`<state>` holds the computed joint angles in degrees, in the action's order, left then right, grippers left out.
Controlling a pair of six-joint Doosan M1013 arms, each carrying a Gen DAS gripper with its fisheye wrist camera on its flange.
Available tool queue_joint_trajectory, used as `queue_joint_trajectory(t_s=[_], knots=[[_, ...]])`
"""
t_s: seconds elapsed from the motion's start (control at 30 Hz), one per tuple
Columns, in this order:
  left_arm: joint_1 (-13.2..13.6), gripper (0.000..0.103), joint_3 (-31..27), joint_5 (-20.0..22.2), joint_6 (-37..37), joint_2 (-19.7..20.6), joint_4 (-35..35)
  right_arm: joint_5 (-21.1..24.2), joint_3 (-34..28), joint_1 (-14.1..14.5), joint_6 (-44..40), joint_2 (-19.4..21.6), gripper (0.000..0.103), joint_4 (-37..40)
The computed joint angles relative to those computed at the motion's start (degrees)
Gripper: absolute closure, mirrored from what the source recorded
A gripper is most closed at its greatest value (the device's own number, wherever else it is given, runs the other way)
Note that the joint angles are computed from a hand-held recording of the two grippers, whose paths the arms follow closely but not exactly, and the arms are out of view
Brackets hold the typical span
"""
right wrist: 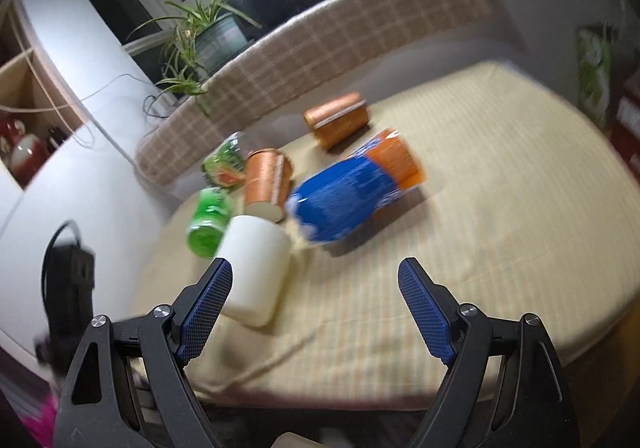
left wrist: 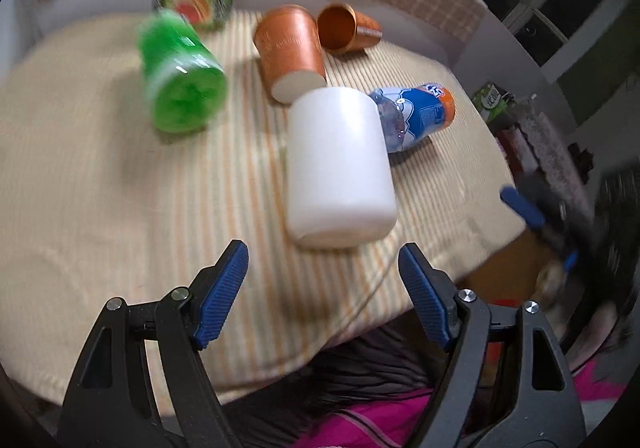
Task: Flip cup upright
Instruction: 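Lower the white cup onto the table and open the left tool, then close the right tool around the white cup's body on the table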
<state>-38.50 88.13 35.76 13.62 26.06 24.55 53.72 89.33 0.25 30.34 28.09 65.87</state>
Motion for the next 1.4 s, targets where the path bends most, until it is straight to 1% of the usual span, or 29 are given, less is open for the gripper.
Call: queue_joint_trajectory(t_s=[0.13, 0.2, 0.27, 0.3, 0.33, 0.43, 0.5, 0.6, 0.8, 0.83, 0.93, 1.0, 1.2, 1.27, 1.4], knots=[[-3.37, 0.023, 2.09, 4.56, -14.93, -1.91, 15.93, 6.73, -4.01, 1.29, 6.60, 2.42, 0.018, -3.31], [-4.93, 0.023, 2.53, 8.34, -21.03, -2.32, 22.69, 9.32, -5.66, 1.92, 9.00, 3.43, 0.018, -4.43], [-6.20, 0.023, 2.36, 13.02, -24.34, -2.18, 26.97, 9.83, -7.05, 2.94, 10.33, 4.10, 0.018, -5.96], [-6.54, 0.023, 2.41, 14.21, -25.64, -2.16, 28.08, 9.54, -7.59, 3.40, 11.40, 4.34, 0.018, -7.01], [-6.72, 0.023, 2.78, 14.50, -27.10, -2.35, 29.02, 10.14, -8.54, 3.87, 12.77, 4.91, 0.018, -7.90], [-6.59, 0.023, 3.78, 13.23, -28.47, -2.94, 29.56, 12.78, -11.70, 4.97, 18.34, 6.92, 0.018, -11.20], [-6.59, 0.023, 3.93, 13.30, -27.50, -3.02, 29.31, 15.33, -13.55, 5.38, 21.45, 8.29, 0.018, -12.41], [-6.65, 0.023, 3.50, 13.32, -25.64, -2.65, 28.59, 17.30, -14.73, 5.59, 23.41, 9.23, 0.018, -12.60], [-5.88, 0.023, 4.06, 9.04, -25.95, -2.44, 27.32, 20.53, -16.71, 6.22, 27.27, 11.16, 0.019, -12.69], [-5.78, 0.023, 4.09, 8.58, -25.67, -2.42, 27.01, 20.58, -16.97, 6.35, 27.65, 11.37, 0.023, -12.97], [-5.54, 0.023, 4.27, 7.77, -25.65, -2.41, 26.39, 20.87, -17.68, 6.68, 28.21, 11.99, 0.024, -13.49], [-5.41, 0.023, 4.39, 7.59, -25.80, -2.43, 26.15, 20.82, -18.09, 6.89, 28.22, 12.23, 0.032, -13.99], [-5.14, 0.023, 4.53, 7.93, -26.38, -2.35, 25.99, 20.94, -18.57, 7.38, 27.16, 12.47, 0.032, -14.25], [-5.11, 0.023, 4.43, 8.32, -26.61, -2.31, 26.28, 20.83, -18.30, 7.33, 26.01, 12.28, 0.032, -14.05], [-4.98, 0.023, 4.41, 8.46, -26.98, -2.30, 26.74, 19.26, -16.68, 7.03, 21.86, 11.06, 0.032, -13.44]])
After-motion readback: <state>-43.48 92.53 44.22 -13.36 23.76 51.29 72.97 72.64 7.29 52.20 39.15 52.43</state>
